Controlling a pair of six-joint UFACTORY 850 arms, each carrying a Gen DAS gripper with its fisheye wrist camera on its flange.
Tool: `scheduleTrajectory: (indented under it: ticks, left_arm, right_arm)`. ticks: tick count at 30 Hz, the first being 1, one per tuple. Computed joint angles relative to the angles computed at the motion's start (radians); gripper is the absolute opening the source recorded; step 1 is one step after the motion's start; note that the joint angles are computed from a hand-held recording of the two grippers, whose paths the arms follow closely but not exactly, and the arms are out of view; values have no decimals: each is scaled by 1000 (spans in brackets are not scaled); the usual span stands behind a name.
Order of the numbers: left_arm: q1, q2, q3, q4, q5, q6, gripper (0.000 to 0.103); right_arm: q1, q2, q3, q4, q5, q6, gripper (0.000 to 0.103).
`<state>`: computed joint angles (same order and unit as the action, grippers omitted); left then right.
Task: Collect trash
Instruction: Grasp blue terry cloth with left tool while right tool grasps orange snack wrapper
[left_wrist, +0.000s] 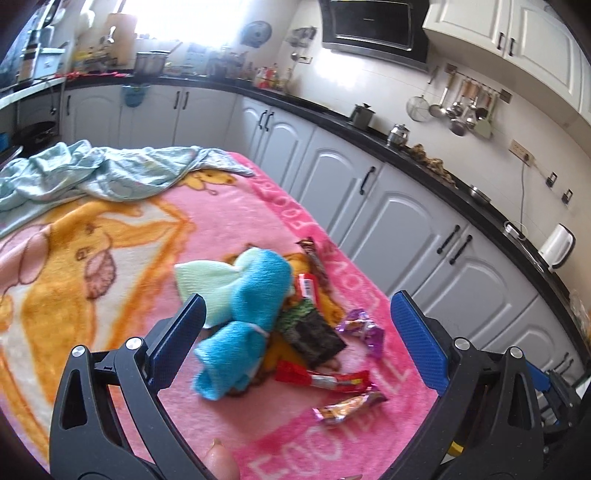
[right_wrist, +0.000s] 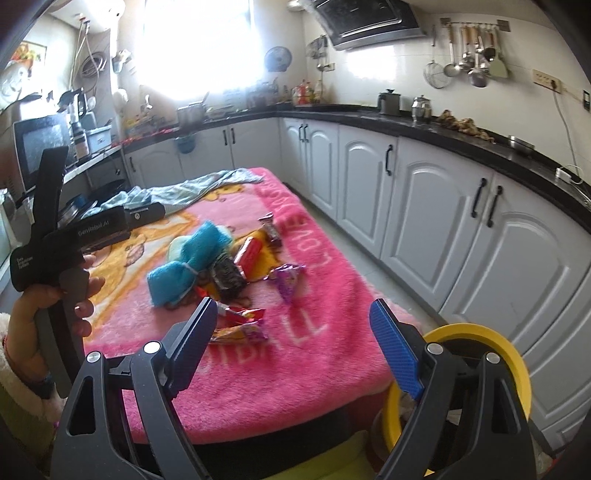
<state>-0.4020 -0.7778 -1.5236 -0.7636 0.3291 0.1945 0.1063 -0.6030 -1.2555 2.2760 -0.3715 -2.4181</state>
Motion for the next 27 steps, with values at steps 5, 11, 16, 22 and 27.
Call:
scheduleTrajectory:
  ticks: [5, 11, 16, 22, 27]
  left_arm:
    - [21, -1, 22, -11, 0, -5, 92]
    - [38, -13, 30, 14, -16, -38, 92]
    - [52, -39, 18, 68, -49, -86, 92]
    - [64, -76, -9, 189, -96, -186, 92]
    - [72, -100, -27, 308, -122, -291, 92]
  right_arm:
    - [18, -51, -51, -115, 20, 117, 82]
    - [34, -130, -136, -320, 44, 335, 76]
    - [39, -203, -221, -560, 35, 571, 59]
    - [34, -287, -323, -809, 0, 828, 43]
    - [28, -329, -371, -887, -39, 921, 31]
